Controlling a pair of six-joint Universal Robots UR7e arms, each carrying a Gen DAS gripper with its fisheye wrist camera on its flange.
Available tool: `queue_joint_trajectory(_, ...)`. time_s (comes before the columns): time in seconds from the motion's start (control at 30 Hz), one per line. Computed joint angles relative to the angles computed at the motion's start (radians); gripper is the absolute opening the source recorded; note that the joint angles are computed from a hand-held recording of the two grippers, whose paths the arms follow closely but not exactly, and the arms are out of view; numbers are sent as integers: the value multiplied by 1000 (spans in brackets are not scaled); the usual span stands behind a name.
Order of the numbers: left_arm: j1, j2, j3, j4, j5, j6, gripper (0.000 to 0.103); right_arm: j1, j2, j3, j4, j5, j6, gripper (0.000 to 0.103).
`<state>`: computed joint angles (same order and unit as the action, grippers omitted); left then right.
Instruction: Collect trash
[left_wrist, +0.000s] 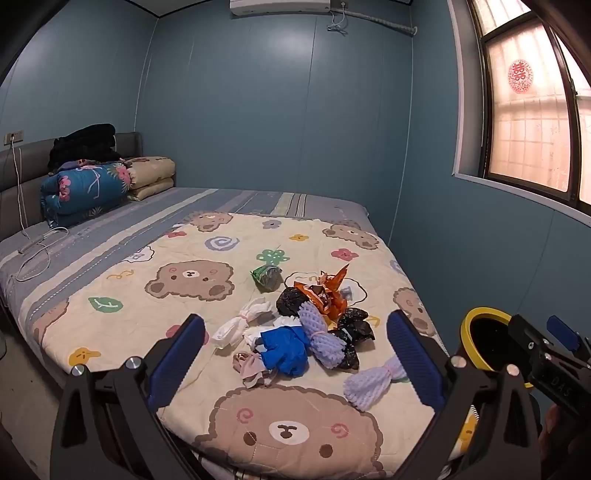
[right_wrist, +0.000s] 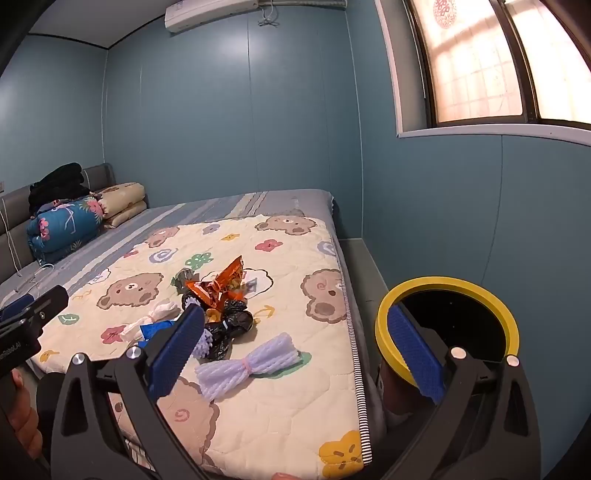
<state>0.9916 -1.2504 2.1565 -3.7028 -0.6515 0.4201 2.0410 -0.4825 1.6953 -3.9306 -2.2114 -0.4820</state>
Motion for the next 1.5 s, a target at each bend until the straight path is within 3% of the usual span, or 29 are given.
queue_joint_trajectory(1.5, 5, -7, 17, 6, -5, -14, 95, -3, 6, -3, 14, 0, 12, 95)
